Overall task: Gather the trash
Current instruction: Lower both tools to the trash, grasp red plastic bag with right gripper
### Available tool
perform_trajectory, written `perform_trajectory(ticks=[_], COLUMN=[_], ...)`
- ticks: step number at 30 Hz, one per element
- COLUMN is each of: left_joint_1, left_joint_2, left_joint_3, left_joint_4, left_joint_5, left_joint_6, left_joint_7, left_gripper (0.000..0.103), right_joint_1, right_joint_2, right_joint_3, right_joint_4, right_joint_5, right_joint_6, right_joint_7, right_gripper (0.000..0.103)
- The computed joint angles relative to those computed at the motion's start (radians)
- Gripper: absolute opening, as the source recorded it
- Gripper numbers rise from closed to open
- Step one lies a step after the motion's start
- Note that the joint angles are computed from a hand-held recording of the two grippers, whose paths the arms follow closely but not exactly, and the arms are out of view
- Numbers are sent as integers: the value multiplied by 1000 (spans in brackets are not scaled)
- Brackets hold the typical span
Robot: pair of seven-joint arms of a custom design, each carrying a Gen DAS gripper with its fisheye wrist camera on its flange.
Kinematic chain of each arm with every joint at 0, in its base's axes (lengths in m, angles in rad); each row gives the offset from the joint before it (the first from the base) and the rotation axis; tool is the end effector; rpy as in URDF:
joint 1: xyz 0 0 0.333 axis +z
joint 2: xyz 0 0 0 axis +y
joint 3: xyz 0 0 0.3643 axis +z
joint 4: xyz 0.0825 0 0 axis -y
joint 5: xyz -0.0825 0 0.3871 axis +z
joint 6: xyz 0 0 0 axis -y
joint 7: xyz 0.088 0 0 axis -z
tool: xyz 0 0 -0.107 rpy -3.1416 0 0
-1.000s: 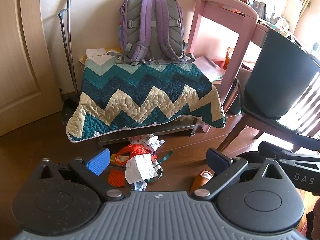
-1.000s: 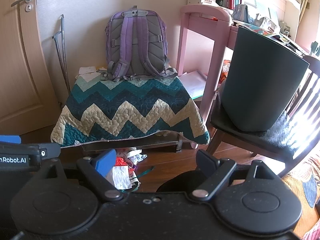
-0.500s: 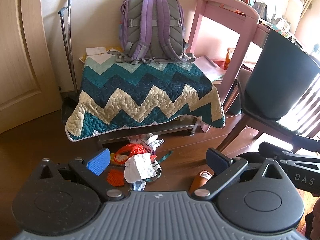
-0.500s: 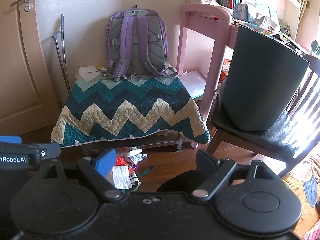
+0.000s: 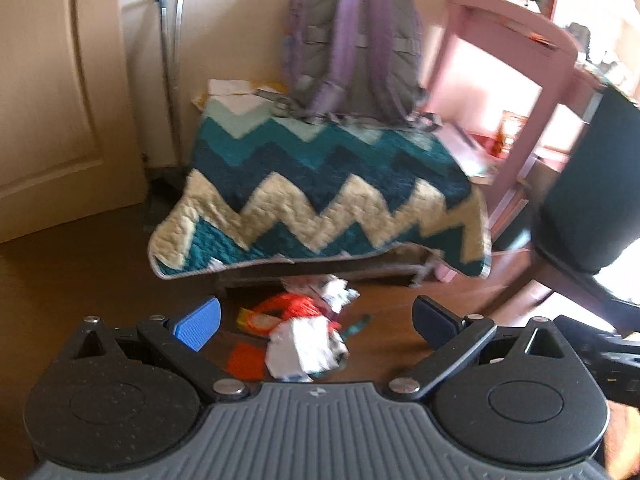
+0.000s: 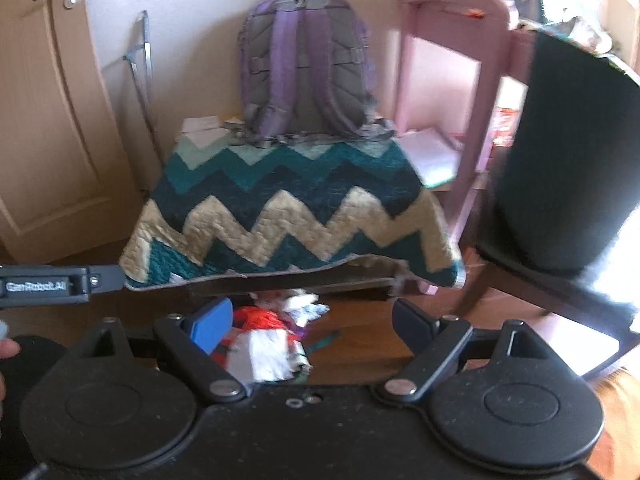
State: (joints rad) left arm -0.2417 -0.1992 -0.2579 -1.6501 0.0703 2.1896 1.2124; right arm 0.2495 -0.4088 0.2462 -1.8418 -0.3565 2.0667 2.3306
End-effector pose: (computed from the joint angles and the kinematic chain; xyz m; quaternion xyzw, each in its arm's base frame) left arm 0.4504 -0.2675 0.8110 -0.5992 0.7141 -0.3145 0.1794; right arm 0.3804 0.2266 0.7988 -0.5941 0.7135 -0.2664 0.2588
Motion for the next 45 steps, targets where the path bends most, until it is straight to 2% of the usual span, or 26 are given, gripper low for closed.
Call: perform_trajectory(ticks=[4, 10, 12, 15, 20, 24, 25, 31, 38, 45], left_joint_1=[15, 34, 38, 31, -11, -30, -31, -48, -43, -36], left_joint_2=[76, 244, 292, 361, 427, 514, 533, 674, 791, 863], left_joint_3=[27, 54, 53, 54, 62, 71, 72, 62, 53, 35], left_joint_4=[19, 110, 130, 154, 91, 114, 115, 187, 242, 267], left_joint_5=[4, -85, -93, -86, -33, 4, 7, 3, -60, -120], left_joint_6=[44, 10, -2, -21, -19, -45, -29, -40, -56, -29], left_joint_7=[85, 316, 342, 267, 0, -119, -138, -144, -113, -61], left_gripper=[103, 103, 103, 103, 103, 103, 103, 102, 102, 99], right_joint_1=[16, 19, 18, 17, 6, -7, -9, -27, -30, -3], right_joint_2=[77, 223, 278, 363, 533, 676, 709, 871, 1002, 1098], right_joint_3=[-58, -117, -138, -165, -184, -185, -185, -172, -139, -157], right_joint_4=[-4, 0, 4, 13, 69, 159, 180, 279, 367, 438], right_joint_5=[67, 111, 150, 243, 396, 483, 495, 562, 590, 569], right_joint_6=[98, 224, 254, 291, 330, 302, 300, 302, 313, 275], right_joint_7=[-67, -202, -237, -292, -424, -451, -449, -479, -607, -588], right_gripper=[87, 87, 87, 86, 85, 85, 85, 85, 84, 84])
